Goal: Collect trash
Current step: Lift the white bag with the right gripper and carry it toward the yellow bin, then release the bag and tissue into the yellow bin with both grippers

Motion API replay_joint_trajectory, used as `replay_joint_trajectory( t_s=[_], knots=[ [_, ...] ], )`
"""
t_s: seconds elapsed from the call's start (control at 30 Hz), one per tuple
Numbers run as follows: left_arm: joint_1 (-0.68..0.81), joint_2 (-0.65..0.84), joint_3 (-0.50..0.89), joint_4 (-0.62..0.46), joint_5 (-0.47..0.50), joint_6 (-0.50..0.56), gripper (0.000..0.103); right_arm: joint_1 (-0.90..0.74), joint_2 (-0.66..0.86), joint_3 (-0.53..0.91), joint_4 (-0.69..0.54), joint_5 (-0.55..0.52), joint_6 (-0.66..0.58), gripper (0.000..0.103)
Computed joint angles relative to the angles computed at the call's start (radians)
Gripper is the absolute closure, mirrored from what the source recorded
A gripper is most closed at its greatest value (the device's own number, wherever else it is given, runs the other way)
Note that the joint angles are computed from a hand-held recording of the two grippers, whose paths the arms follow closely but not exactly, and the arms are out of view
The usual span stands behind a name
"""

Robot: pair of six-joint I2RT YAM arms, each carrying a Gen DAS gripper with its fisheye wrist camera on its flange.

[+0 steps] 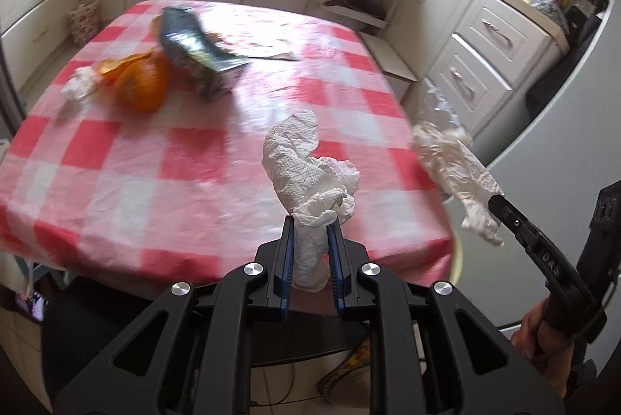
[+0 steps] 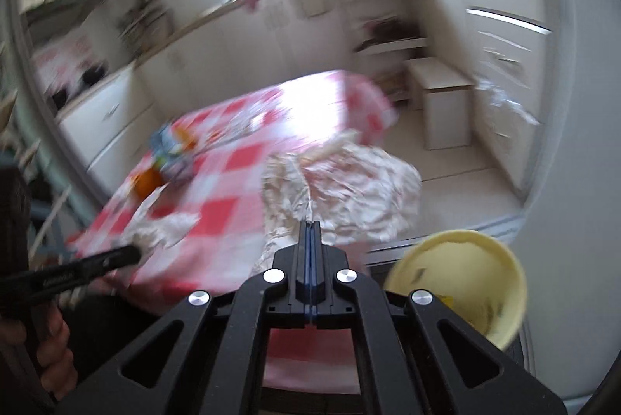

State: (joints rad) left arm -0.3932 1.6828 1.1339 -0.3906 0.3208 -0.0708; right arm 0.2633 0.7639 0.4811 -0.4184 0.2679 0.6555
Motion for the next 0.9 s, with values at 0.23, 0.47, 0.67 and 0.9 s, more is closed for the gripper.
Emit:
replay_joint_trajectory(
  t_s=[0.23,0.47,0.67,0.9],
  knots=[
    [-0.18,0.049,0.072,0.012,0.002,-0.053,0.089,-0.34,-0.147,-0.082,-0.137,-0.157,-0.031,0.102],
    [-0.35,0.196,0.244,-0.011,-0.019,-0.052,0.088,-0.621,0.056,-0.171,-0.006,-0.378,-0.106,0.102],
    [-0.433,0.423,0.521,-0.158,-0.023,-0.031,0.088,-0.741,-0.001,-0.189,-0.054,-0.394,-0.103,0.053],
    [-0.473,0.6,0.744,-0.301,-0.013,-0.035,0.073,-0.82,-0.325,-0.147,-0.254,-0.347,-0.076,0.053]
  ],
)
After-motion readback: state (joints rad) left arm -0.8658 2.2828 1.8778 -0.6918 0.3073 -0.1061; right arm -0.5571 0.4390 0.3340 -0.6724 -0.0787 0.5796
